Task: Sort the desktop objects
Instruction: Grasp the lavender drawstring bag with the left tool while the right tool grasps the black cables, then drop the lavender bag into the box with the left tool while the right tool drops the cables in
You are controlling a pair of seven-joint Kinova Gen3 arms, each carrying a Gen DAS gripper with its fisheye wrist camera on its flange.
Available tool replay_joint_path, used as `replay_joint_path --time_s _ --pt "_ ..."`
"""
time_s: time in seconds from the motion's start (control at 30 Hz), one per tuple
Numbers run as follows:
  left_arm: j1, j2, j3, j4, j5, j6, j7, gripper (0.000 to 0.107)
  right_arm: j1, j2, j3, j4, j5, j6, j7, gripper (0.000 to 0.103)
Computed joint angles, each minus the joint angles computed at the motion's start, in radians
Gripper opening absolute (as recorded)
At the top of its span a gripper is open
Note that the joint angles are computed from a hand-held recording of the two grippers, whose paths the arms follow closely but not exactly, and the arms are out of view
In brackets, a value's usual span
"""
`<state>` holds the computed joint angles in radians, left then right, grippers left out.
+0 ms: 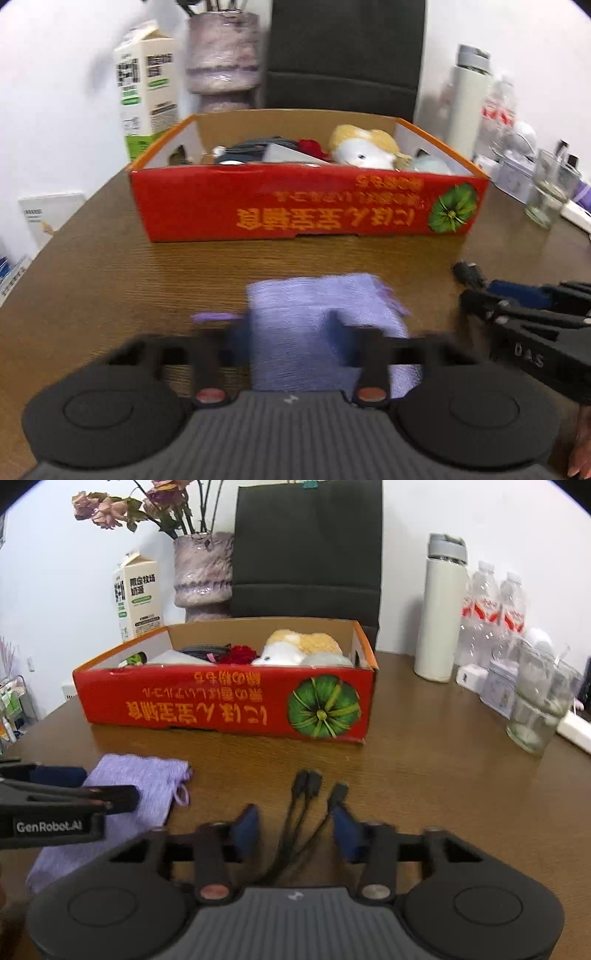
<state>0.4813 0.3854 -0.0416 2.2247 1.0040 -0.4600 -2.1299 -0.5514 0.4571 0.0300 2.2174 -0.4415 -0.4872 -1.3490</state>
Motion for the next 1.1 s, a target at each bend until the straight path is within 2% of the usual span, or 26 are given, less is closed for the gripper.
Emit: replay_joint_path --time_s 0.03,0.07,0.1,0.17,0.23,0.3,0.33,0.4,0.47,0.5,0.67,0.77,0.8,0.87,0.93,1.0,1.07,1.1 --pt "-0.009 -0.008 0.012 0.004 0.008 -0.004 0.003 0.006 -0.025 0.006 0.019 -0.01 -0.028 0.001 0.028 0.009" --pt "-0.036 -0.016 0.043 0.009 0.0 -0.009 0.015 0.006 -0.069 0.011 0.052 -0.018 -0.062 0.008 0.069 0.004" --pt "-0.074 -0.024 0.09 0.024 -0.025 -0.031 0.043 0.006 -0.107 0.018 0.075 -0.018 -0.092 -0.001 0.11 0.004" --pt "-0.099 -0.037 0.133 0.068 -0.106 -0.106 0.124 0.005 -0.134 0.016 0.064 0.008 -0.103 -0.047 0.151 0.004" --pt "-0.133 -0.073 0.186 0.124 -0.188 -0.181 0.206 0.004 -0.11 -0.003 0.009 0.051 -0.081 -0.128 0.127 0.003" --pt "-0.196 -0.121 0.242 0.162 -0.269 -0.2 0.28 0.004 -0.142 -0.036 0.02 0.099 -0.069 -0.209 0.085 0.003" --pt "-0.209 -0.15 0.243 0.174 -0.31 -0.197 0.307 0.004 -0.147 -0.054 0.02 0.122 -0.052 -0.25 0.055 0.003" --pt "-0.181 -0.201 0.189 0.178 -0.361 -0.185 0.339 0.004 -0.1 -0.095 -0.035 0.155 -0.031 -0.32 0.031 0.003" --pt "-0.15 -0.255 0.111 0.163 -0.428 -0.142 0.378 0.004 -0.039 -0.135 -0.095 0.159 -0.016 -0.336 0.045 0.003" --pt "-0.158 -0.274 0.099 0.153 -0.461 -0.125 0.389 0.004 -0.022 -0.154 -0.103 0.156 0.0 -0.334 0.041 0.003" --pt "-0.23 -0.307 0.101 0.036 -0.489 -0.063 0.321 0.004 0.032 -0.227 -0.109 0.068 0.014 -0.263 0.094 0.003" --pt "-0.257 -0.286 0.085 -0.083 -0.443 0.036 0.249 0.004 0.086 -0.238 -0.138 -0.046 -0.03 -0.182 0.164 0.003" --pt "-0.262 -0.275 0.078 -0.116 -0.426 0.056 0.235 0.004 0.082 -0.232 -0.124 -0.093 -0.05 -0.151 0.195 0.003" --pt "-0.25 -0.242 0.039 -0.175 -0.434 0.073 0.233 0.004 0.042 -0.208 -0.048 -0.185 -0.061 -0.07 0.208 0.003" --pt "-0.281 -0.202 0.032 -0.251 -0.427 0.141 0.216 0.004 0.025 -0.163 0.015 -0.278 -0.034 0.01 0.169 0.003" --pt "-0.301 -0.155 0.017 -0.327 -0.372 0.223 0.172 0.004 0.053 -0.107 0.017 -0.371 -0.053 0.091 0.177 0.003" --pt "-0.283 -0.079 -0.044 -0.407 -0.35 0.3 0.154 0.005 0.096 -0.045 -0.011 -0.463 -0.126 0.172 0.24 0.003" --pt "-0.272 -0.039 -0.072 -0.437 -0.359 0.321 0.169 0.006 0.099 -0.008 -0.001 -0.508 -0.166 0.213 0.272 0.004"
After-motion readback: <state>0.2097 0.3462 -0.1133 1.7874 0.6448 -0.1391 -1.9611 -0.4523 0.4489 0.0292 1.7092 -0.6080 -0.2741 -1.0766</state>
